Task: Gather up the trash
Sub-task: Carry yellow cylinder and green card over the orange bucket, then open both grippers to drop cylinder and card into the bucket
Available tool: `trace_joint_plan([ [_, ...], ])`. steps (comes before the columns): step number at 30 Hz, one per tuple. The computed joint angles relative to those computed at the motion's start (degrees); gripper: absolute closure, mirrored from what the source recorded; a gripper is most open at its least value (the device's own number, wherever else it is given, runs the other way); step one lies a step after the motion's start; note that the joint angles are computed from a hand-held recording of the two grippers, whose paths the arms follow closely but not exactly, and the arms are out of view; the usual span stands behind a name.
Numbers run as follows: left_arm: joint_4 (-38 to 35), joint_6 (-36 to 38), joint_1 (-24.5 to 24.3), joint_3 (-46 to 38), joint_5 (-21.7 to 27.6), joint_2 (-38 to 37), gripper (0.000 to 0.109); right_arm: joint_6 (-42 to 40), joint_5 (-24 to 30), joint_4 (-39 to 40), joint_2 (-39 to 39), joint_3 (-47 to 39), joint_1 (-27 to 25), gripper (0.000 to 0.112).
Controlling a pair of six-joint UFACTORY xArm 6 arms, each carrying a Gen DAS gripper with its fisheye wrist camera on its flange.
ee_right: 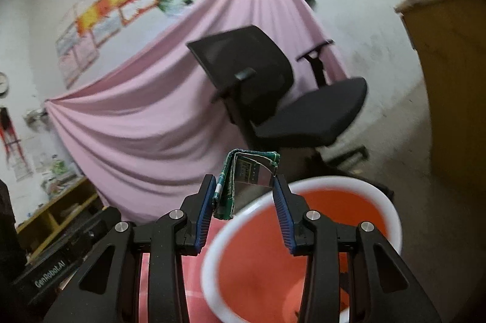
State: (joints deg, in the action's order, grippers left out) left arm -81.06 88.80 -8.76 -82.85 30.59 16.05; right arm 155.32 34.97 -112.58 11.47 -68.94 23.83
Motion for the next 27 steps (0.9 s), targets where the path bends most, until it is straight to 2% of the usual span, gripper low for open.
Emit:
trace_joint_plan([
  [11, 19.85, -19.06, -3.58, -3.16, -1.83, 5.11, 0.082, -1.83, -8.45, 6.32, 0.4, 0.89, -4.67, 0.072],
  [20, 26.11, -25.29, -3.39, -4.27, 0.4, 6.2, 0.08, -8.87, -12.44, 14.83, 1.79, 0.74, -6.62, 0.066],
  [24, 24.91, -24.23, -3.24, -4.22, 0.38, 6.01, 0.073, -8.88, -12.82, 15.04, 1.8, 0.71, -6.66, 0.064],
  [27, 24.15, -23.6, -3.01, -4.1, 0.1, 5.8, 0.072, -9.73, -12.73, 15.41, 1.85, 0.56, -6.54, 0.062],
])
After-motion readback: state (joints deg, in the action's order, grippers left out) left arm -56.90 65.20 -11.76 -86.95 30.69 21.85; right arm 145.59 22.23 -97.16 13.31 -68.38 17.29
